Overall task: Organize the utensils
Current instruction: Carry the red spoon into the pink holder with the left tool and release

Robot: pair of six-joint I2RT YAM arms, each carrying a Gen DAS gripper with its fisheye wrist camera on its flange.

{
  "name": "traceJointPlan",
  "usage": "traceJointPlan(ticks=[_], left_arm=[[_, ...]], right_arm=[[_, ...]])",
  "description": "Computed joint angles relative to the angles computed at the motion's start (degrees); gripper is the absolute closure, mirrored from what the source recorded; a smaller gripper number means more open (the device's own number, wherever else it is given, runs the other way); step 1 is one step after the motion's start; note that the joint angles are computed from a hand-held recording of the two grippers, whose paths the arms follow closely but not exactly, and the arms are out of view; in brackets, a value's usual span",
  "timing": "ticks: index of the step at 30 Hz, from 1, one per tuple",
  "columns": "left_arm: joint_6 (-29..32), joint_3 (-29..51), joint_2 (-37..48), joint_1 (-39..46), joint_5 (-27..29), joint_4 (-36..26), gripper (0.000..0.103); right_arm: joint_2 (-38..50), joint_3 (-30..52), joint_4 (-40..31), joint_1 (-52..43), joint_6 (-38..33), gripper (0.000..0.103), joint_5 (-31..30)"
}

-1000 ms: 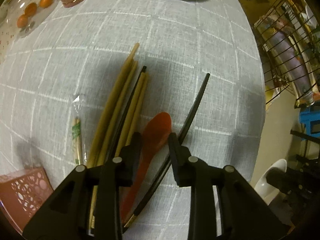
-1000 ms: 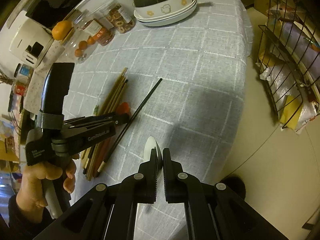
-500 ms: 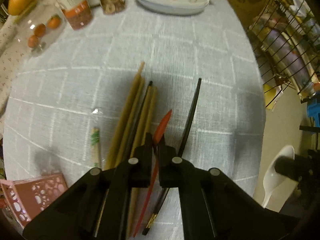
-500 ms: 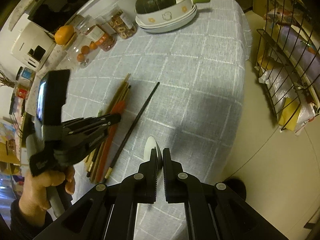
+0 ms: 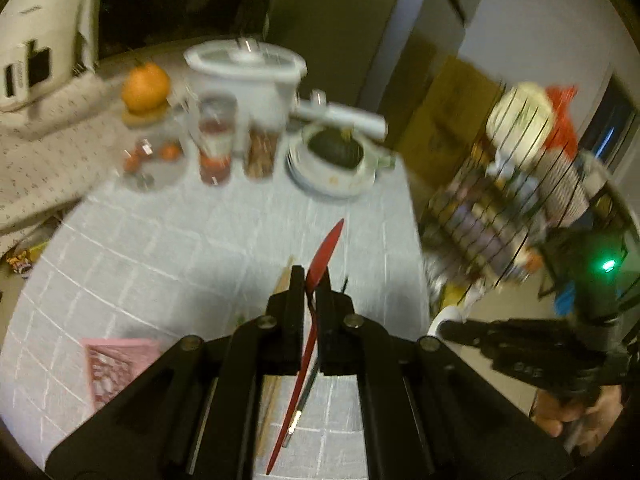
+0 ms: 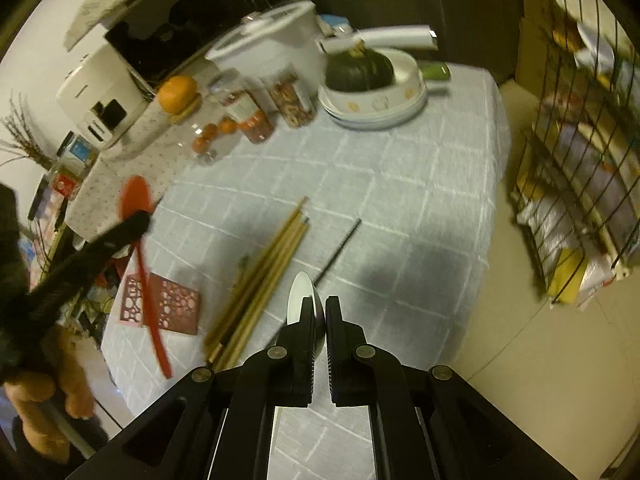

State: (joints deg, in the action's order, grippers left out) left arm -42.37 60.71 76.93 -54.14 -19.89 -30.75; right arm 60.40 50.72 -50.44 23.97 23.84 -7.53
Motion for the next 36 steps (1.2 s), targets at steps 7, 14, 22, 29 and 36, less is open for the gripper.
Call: traceJointPlan(ticks=[7,14,22,29,36], left_arm=[[5.77,-10.03,-14.71,0.78,-10.92,7.60,0.097],[12.01,-24.12,-22.47,3.31,-19.32,23.01,0.097],[15.26,-29.30,-18.16,3.54,-24.32,31.41,0.097],[12.68,-31.57,-16.15,3.13,-25.58,30.18,0.097],[6.26,-27.31,-19.26,3.62,-22.88,15.86,0.079]], right_arm=[[2.18,3.18,2.81,9.03,6.13,0.098,3.28],[7.17,6.28,5.48,17.64,9.64,0.098,7.05],[12.38,7.50,7.33,19.95,10.59,0.098,8.33],[13.40,8.07,8.28,20.68,11.51,0.098,9.31],[13.02,9.19,9.54,23.64,12.87,0.098,12.09]])
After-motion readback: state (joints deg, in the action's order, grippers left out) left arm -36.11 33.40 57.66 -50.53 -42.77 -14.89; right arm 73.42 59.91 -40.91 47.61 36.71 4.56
